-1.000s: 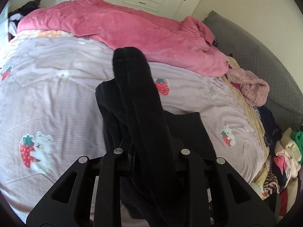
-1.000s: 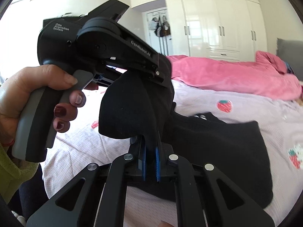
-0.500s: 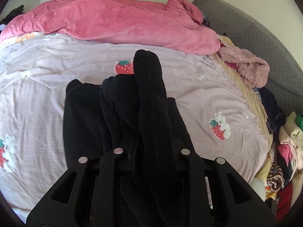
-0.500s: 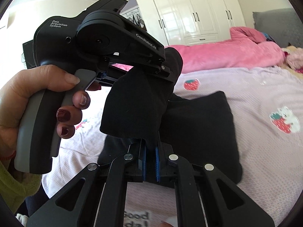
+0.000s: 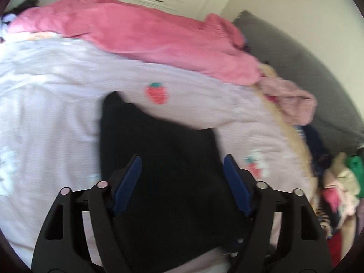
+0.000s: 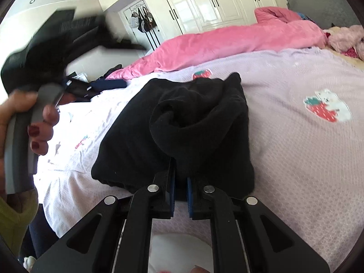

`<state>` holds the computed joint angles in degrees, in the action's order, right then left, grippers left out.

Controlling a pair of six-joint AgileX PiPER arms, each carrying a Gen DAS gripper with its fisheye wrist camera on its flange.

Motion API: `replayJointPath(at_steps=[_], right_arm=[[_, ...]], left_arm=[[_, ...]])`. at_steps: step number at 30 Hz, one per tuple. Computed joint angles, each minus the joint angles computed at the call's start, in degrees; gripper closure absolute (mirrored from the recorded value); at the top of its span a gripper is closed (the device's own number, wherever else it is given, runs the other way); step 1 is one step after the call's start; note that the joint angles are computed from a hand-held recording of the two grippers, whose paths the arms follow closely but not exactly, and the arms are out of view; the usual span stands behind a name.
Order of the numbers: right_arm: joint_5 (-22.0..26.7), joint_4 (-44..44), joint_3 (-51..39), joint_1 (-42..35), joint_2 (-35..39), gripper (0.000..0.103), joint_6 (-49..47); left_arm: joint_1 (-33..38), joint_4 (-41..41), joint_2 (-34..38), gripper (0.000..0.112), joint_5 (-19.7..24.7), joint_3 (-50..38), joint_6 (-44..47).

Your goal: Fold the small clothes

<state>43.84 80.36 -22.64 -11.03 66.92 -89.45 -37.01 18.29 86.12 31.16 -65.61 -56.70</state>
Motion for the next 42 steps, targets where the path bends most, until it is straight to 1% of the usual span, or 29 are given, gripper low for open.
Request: replayJointPath(at_steps=[2,5,7,8,10,11,12,13,14,15,16,17,18,21,22,24,28,29,30,31,32,33,35,38,41,42], right_arm=[[0.8,-2.2,0.1,-1.1,-1.3,0.094,1.7],[5.2,-8.2,-1.0,-5.5,-3.3,0.090,6.0],[9.3,-11.5,-2.6,-9.9,-4.6,0.088,8.9],[12.0,-12.0,-3.8,-13.7,-5.1,0.085,8.9],[13.8,-12.2,-6.0,-16.7,-6.8,0.085,10.1],[14.1,-12.5,-7.6,-16.8,-6.5,0.081,11.1],[14.5,-13.1,-10.6,-15.6,-4.8,0.075,13.1],[14.9,-13.4,-13.2,-14.1,-2.7,0.073,14.7],[14.8,-13.9,-15.8,-12.1,-0.3,0.069,16.8],[14.9,-16.4,-20.1,-8.6,3.6,0.067,21.0],[13.5,-18.5,-23.9,-5.0,7.6,0.067,25.6],[12.5,-19.7,-25.4,-3.7,9.2,0.067,28.3],[10.6,-22.9,-28.9,-0.2,13.0,0.067,33.3],[8.5,-29.1,-35.5,5.2,20.4,0.067,42.2],[8.5,-29.8,-36.7,6.0,21.9,0.067,43.2],[8.9,-31.0,-38.5,6.8,24.9,0.059,46.5],[10.7,-28.2,-39.5,5.8,27.9,0.058,46.9],[11.4,-26.9,-40.2,5.6,29.0,0.060,46.7],[12.1,-25.5,-40.4,5.2,29.7,0.071,45.9],[12.8,-24.6,-40.7,5.0,30.4,0.076,44.8],[12.0,-24.4,-40.1,5.2,30.0,0.085,43.8],[10.9,-24.4,-40.1,5.6,29.6,0.092,43.8],[9.9,-22.1,-37.9,5.0,27.6,0.095,39.9],[8.5,-19.9,-36.2,4.6,25.1,0.096,36.1],[5.4,-20.2,-34.3,5.5,21.1,0.097,33.1],[3.5,-20.4,-33.5,6.4,19.2,0.097,31.6]], left_arm=[[0.0,2.8,-1.2,0.048,0.7,2.9,-3.1],[-2.2,10.9,-1.6,0.048,3.0,7.0,-10.3],[-2.0,10.8,-1.3,0.048,2.6,9.0,-10.0],[-2.6,11.0,-0.5,0.048,2.0,10.1,-10.7],[-3.8,14.0,0.5,0.049,1.0,11.3,-13.8],[-4.5,16.3,0.6,0.049,0.9,11.9,-16.1],[-5.2,18.3,0.7,0.049,1.3,12.2,-18.3],[-5.5,19.0,0.4,0.050,1.6,12.4,-19.2],[-5.6,19.1,0.4,0.050,1.6,12.4,-19.1],[-6.0,19.3,0.2,0.050,2.2,12.3,-18.9],[-6.3,19.7,-0.1,0.050,2.6,12.4,-18.9],[-6.5,19.8,-0.6,0.050,2.6,12.7,-19.0],[-6.8,19.9,-0.7,0.050,2.7,12.8,-19.2],[-6.9,20.5,-1.5,0.050,2.5,13.6,-19.6],[-7.2,20.8,-1.8,0.050,2.5,13.9,-19.9],[-7.3,21.2,-2.0,0.050,2.4,14.1,-20.1],[-7.4,21.5,-2.0,0.051,1.9,14.1,-20.6],[-7.3,21.6,-2.1,0.051,1.8,14.2,-20.6],[-7.2,21.3,-2.1,0.051,1.6,14.3,-20.4],[-7.0,20.9,-2.3,0.051,1.3,14.4,-20.3],[-7.1,21.0,-2.3,0.051,1.4,14.4,-20.5],[-7.4,21.3,-2.3,0.051,1.9,14.2,-20.7],[-7.7,21.5,-2.5,0.051,2.3,14.0,-20.6],[-8.0,21.0,-2.9,0.051,2.6,13.8,-20.2],[-8.8,21.7,-3.5,0.051,3.4,13.8,-20.6],[-9.1,21.8,-3.6,0.051,3.8,13.6,-20.8]])
